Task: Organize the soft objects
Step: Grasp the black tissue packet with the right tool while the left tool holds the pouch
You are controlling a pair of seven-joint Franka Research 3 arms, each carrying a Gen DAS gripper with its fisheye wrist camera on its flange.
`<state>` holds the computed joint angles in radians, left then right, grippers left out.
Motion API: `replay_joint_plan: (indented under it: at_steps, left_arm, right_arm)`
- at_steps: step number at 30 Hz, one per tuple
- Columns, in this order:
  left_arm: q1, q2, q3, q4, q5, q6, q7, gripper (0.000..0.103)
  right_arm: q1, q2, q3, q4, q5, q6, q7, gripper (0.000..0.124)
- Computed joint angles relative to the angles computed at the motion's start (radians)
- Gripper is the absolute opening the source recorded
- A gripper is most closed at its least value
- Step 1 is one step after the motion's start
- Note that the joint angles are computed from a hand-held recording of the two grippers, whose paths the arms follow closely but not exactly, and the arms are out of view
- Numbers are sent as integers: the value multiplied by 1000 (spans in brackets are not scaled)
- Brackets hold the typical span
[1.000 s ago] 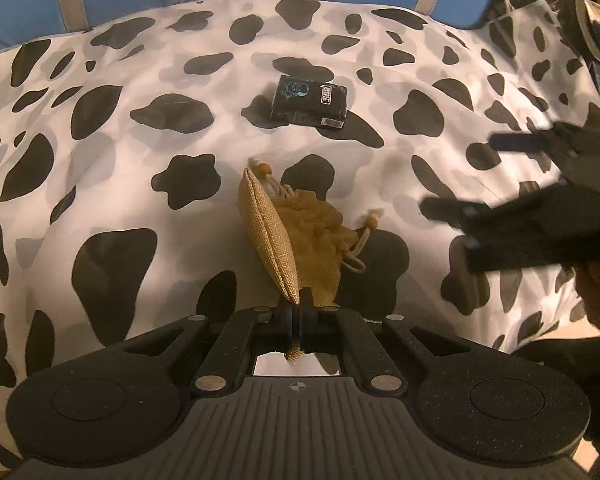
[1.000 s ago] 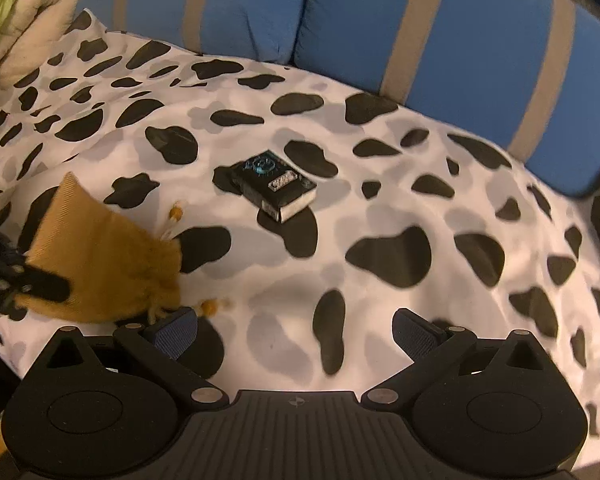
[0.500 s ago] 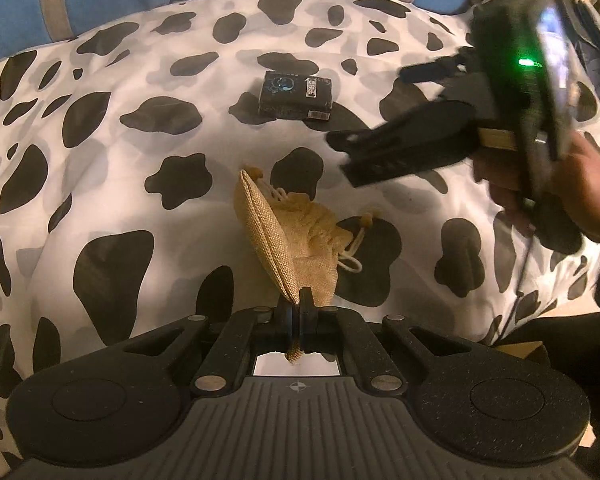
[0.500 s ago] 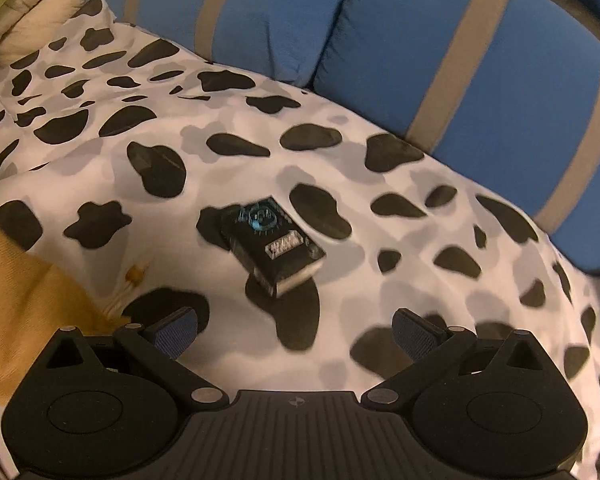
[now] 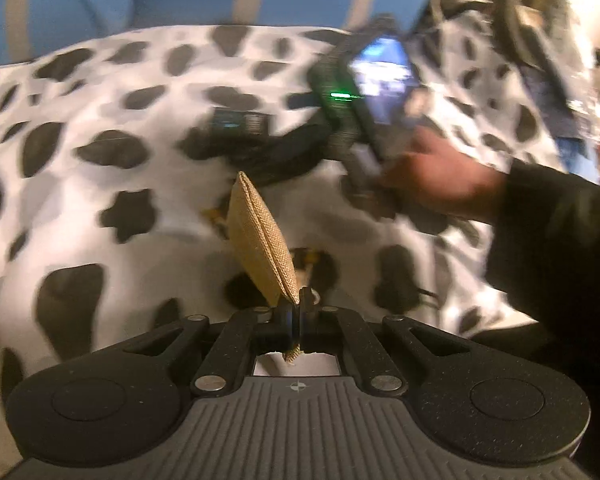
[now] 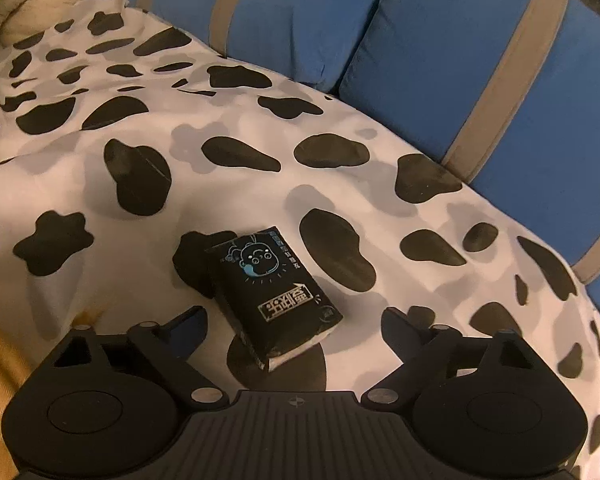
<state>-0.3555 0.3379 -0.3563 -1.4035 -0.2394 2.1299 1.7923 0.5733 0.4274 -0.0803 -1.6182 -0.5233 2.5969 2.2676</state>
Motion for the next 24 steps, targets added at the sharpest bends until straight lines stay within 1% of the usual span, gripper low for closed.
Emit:
replay_joint_plan:
  at_steps: [2, 5, 8, 9, 10, 12, 16, 20, 22, 24]
  left_arm:
    - [11, 3, -20, 2, -43, -18, 53, 3]
    - [18, 11, -38, 14, -94, -59, 125, 3]
    - [19, 13, -45, 16, -133, -91, 184, 3]
    - [13, 12, -41, 16, -127, -94, 191, 3]
    - [5, 13, -35, 16, -115, -95, 186, 3]
    - [-8, 12, -22, 11, -90, -87, 161, 3]
    - [-35, 10, 7, 4, 4, -42, 87, 3]
    - [-72, 0, 36, -19, 168, 10, 4, 3]
    - [-75, 3, 39, -18, 207, 19, -27, 3]
    - [-70, 4, 37, -18, 220, 25, -48, 3]
  right_arm:
    - [-2, 8, -4, -1, -5, 13, 2, 92]
    - [-16, 5, -1, -19, 13, 62, -3, 91]
    - [-27, 4, 7, -28, 40, 101, -50, 84]
    - [-33, 3, 12, -34, 60, 113, -63, 78]
    - [-42, 2, 22, -40, 90, 122, -79, 71]
    - [-35, -4, 14, -47, 117, 125, -73, 69]
    - [-34, -16, 24, -42, 152, 79, -123, 66]
    - [-11, -39, 13, -41, 118, 19, -113, 64]
    - [-8, -58, 15, -50, 99, 3, -101, 64]
    - [1, -84, 13, -67, 59, -14, -73, 64]
